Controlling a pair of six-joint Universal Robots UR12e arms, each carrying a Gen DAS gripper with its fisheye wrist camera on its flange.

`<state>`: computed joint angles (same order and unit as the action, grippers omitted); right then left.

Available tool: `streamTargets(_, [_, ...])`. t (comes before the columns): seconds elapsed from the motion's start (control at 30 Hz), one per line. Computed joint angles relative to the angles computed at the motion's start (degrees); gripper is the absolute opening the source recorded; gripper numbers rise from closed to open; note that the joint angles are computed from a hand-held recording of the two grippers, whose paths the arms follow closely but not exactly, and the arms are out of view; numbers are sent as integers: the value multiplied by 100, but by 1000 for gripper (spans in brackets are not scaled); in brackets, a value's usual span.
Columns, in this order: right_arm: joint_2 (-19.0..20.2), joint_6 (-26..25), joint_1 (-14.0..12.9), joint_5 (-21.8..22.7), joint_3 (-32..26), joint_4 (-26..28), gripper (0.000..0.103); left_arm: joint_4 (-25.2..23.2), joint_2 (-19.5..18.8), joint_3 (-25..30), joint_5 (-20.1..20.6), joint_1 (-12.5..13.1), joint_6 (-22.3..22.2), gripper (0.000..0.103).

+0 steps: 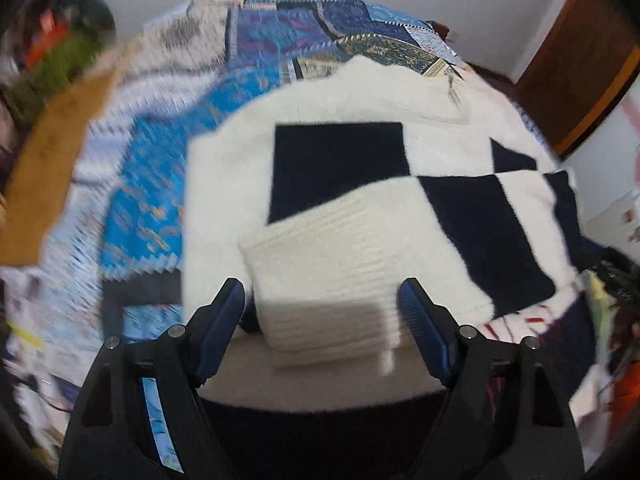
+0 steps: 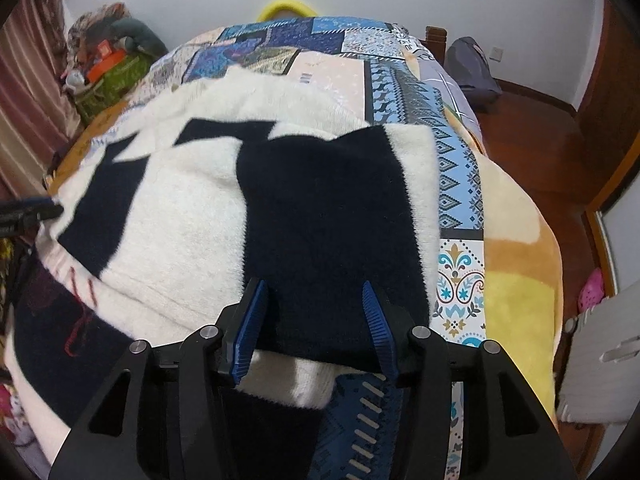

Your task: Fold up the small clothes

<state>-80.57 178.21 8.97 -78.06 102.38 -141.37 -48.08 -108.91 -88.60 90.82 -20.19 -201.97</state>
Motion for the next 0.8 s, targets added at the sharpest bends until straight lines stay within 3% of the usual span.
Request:
streamTargets(0.1, [-42,190,-23,10,39,-131,52,54,-27,-35,-406,112,-232,81])
streamTargets(0.2, [-74,283,-41,-99,62,-186,53,187,-60,-44,-641,162,-432,69])
streamTargets(0.27, [-89,313,-52,-153,69,-186,53,403,-55,-77,-697,149,-428,49])
streamTargets(0.33, [-106,335,-71,-202,80,-192,53,467,-52,-41,-646,104,-342,19])
streamTargets(0.37, [-117,337,-79,-217,87,-197,53,447,-59,14,-504,58,-273,15])
streamTargets(0.53, [-145,369,-113,-284,101,-320,53,362,-215,473,681,-311,388,11])
streamTargets(0.8, [44,672,-67,-306,-54,-403,54,862,-530,1177,1294,-591,1159,10])
